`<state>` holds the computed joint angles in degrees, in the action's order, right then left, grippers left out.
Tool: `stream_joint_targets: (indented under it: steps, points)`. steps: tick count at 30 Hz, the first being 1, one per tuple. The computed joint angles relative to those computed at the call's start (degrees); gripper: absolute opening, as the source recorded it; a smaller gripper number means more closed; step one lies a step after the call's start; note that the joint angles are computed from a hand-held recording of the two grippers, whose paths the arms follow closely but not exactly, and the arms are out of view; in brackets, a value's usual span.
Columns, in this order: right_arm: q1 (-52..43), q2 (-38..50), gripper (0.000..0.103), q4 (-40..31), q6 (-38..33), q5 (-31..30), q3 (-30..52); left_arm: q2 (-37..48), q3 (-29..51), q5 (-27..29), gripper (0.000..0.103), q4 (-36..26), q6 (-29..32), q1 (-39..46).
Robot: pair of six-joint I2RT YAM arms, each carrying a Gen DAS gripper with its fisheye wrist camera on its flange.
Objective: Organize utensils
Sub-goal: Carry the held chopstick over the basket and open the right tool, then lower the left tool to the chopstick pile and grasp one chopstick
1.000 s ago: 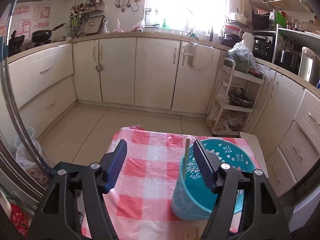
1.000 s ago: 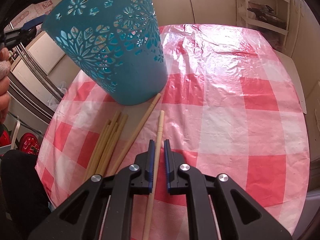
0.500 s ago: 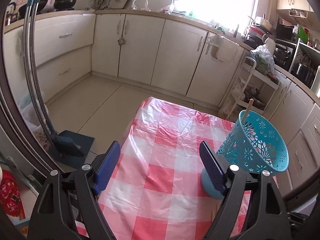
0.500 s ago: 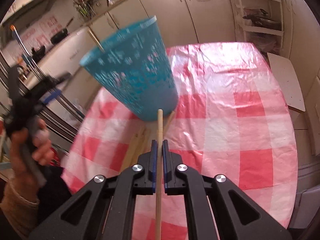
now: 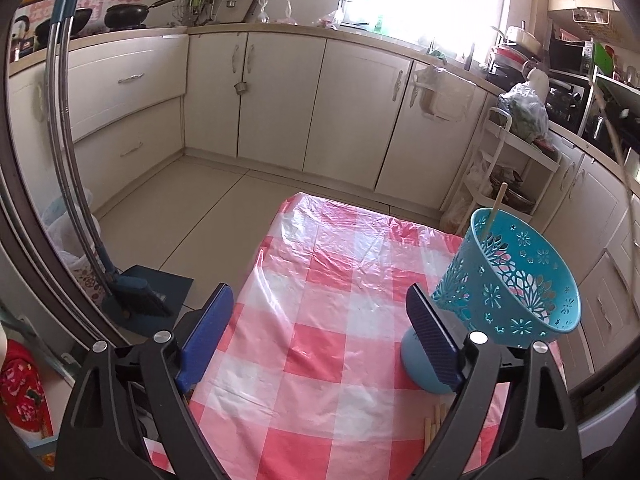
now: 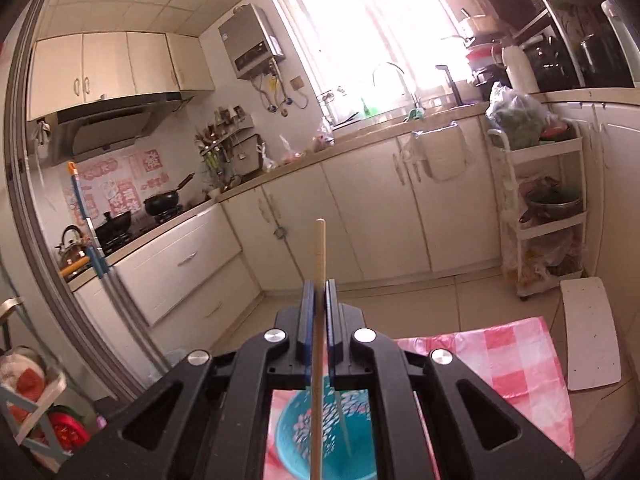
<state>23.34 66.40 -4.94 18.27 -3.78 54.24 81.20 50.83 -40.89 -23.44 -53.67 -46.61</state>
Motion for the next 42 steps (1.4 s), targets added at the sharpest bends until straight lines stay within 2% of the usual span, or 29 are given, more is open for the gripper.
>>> stream_joint_targets:
  steps: [3, 6, 11, 14, 20, 22, 26, 28, 30, 32, 36, 42]
  points:
    - [1.0, 4.6, 0.006, 4.7, -1.3, 6.1, -1.2, 0.5, 0.8, -1.6, 0.087, -0.7, 0.5, -1.0]
    - [1.3, 5.7, 0.006, 5.9, -1.6, 8.3, -3.2, 0.4, 1.1, -1.5, 0.088, -0.8, 0.6, -1.2]
    - [1.8, 6.2, 0.008, 2.7, -2.8, 7.0, -3.6, -0.3, 0.9, -0.9, 0.089, -0.7, 0.1, -0.6]
    - [1.9, 4.3, 0.019, 0.9, -3.6, 5.9, -5.1, -0.4, 0.9, -0.9, 0.090, -1.1, -0.2, -0.5]
    - [0.5, -9.3, 0.027, -3.5, -4.1, 5.1, -10.7, 0.0, 0.9, -1.5, 0.091, -2.0, -0.6, -0.6]
    - [-0.5, -16.5, 0.031, -7.0, -3.3, 5.4, -13.1, 0.1, 0.9, -1.6, 0.091, -2.3, -0.8, -0.6]
    - [-1.7, -27.1, 0.031, -19.1, -2.0, 6.5, -18.4, 0.3, 0.7, -1.2, 0.092, -2.5, -1.3, -0.5]
    - [-1.0, -26.8, 0.031, -23.2, -1.5, 5.9, -21.1, 0.2, 0.5, -0.6, 0.092, -2.5, -1.8, -0.3]
    - [-0.9, -23.5, 0.029, -24.5, -0.2, 4.2, -24.3, 0.4, 0.3, -0.3, 0.092, -2.5, -2.2, -0.4]
    - [0.1, -18.5, 0.024, -22.3, 0.6, 3.2, -26.3, 0.8, 0.4, -0.2, 0.093, -2.9, -2.4, -0.6]
    - [4.5, -9.5, 0.024, -16.8, 2.6, 5.8, -26.5, 1.3, 0.3, 0.0, 0.093, -3.5, -2.0, -0.6]
    - [8.3, 3.8, 0.024, -12.6, 2.7, 9.8, -23.2, 0.8, -0.2, 0.8, 0.093, -3.5, -1.8, 0.1]
